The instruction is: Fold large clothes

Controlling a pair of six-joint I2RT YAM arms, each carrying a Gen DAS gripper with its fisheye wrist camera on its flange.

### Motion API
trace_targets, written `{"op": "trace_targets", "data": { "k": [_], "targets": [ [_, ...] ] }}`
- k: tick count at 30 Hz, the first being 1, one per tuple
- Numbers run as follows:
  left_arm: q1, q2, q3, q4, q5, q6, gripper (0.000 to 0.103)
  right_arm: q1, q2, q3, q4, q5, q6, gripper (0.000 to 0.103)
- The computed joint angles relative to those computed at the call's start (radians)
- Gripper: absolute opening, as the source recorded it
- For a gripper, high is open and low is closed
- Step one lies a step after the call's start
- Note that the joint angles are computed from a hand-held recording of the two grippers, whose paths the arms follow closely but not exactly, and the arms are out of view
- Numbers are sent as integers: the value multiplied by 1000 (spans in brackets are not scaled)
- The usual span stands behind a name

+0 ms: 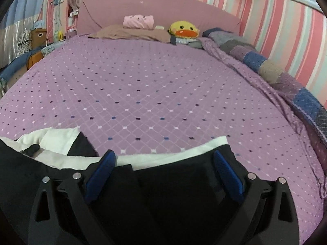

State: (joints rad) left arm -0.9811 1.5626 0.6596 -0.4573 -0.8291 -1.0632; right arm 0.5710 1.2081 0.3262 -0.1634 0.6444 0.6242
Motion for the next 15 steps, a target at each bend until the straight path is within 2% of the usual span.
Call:
{"op": "trace_targets", "data": {
  "k": [4, 10, 12, 15],
  "targets": [
    [62, -3, -61, 156, 56, 62, 100, -133, -8, -64, 166, -162, -66, 96],
    [82, 7, -151, 366, 81, 88, 100, -225, 4, -150, 339, -309, -82, 98],
    [70, -2, -186, 413, 74, 77, 100, -240, 10, -168, 374, -334, -86, 99],
    [58, -1, -224, 491, 60, 74, 100, -219, 28, -180, 404, -315, -79, 100]
  ]
}}
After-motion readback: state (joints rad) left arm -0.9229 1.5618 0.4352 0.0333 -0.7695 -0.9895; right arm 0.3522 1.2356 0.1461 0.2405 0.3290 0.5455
